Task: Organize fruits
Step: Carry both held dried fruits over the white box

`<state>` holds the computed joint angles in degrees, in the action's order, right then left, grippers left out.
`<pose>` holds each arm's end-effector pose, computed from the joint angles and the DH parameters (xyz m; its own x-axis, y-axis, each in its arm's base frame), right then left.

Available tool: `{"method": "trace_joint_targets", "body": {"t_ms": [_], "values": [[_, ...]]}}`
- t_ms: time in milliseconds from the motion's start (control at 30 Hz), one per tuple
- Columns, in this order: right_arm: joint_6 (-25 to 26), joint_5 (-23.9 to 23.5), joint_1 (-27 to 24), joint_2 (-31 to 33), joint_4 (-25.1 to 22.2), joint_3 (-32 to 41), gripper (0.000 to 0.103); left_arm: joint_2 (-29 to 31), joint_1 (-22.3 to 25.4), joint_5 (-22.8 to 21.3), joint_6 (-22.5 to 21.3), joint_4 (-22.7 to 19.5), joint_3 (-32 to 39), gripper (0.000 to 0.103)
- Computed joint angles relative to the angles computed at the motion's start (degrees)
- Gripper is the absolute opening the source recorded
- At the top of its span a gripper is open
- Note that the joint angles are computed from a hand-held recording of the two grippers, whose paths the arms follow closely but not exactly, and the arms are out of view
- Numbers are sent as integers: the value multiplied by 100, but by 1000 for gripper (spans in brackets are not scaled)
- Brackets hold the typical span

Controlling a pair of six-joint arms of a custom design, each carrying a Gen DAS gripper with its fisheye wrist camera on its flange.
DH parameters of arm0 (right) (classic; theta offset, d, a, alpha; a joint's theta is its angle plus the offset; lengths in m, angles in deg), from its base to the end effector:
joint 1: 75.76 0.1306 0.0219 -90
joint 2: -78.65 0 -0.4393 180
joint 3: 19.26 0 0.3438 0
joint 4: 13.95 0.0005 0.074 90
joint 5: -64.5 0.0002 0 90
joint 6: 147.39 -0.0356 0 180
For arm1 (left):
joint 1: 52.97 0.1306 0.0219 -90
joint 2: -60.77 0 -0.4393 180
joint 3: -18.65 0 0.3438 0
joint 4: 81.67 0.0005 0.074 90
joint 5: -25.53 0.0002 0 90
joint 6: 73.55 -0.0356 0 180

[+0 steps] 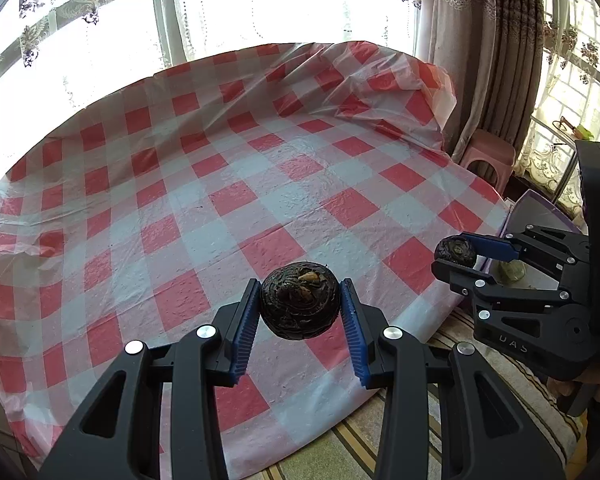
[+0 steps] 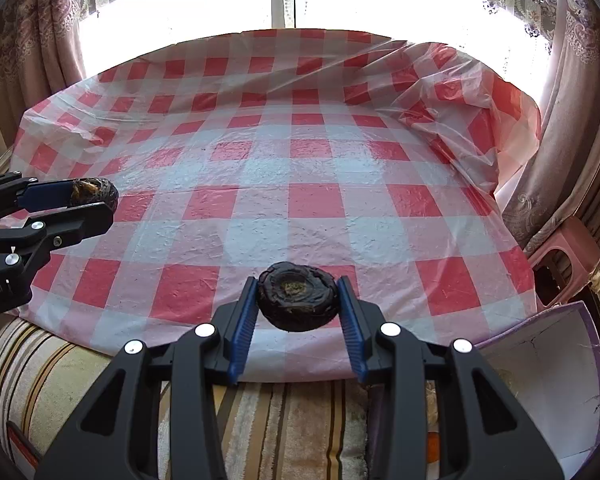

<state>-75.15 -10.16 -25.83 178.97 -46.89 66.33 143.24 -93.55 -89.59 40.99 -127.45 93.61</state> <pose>0.3333 0.3808 0.3952 -0.6433 -0.3078 -0.7010 -0.4485 0.8936 0.0192 0.2894 -0.2286 0.4359 -0.7184 0.1202 -0.6851 0.1076 0.9923 0.0613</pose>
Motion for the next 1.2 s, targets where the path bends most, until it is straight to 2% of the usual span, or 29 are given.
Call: {"method": "trace_joint_targets", "body": {"t_ms": [500, 900, 1200], "values": [[-232, 426, -574, -753, -52, -806, 40, 449, -269, 294, -401, 44, 465, 38], [-359, 661, -1216, -1412, -166, -1581, 40, 1289, -683, 433, -897, -5, 1147, 38], [-412, 646, -1555, -1617, -172, -1969, 40, 1865, -1007, 489, -1180, -205, 1737, 38]]}}
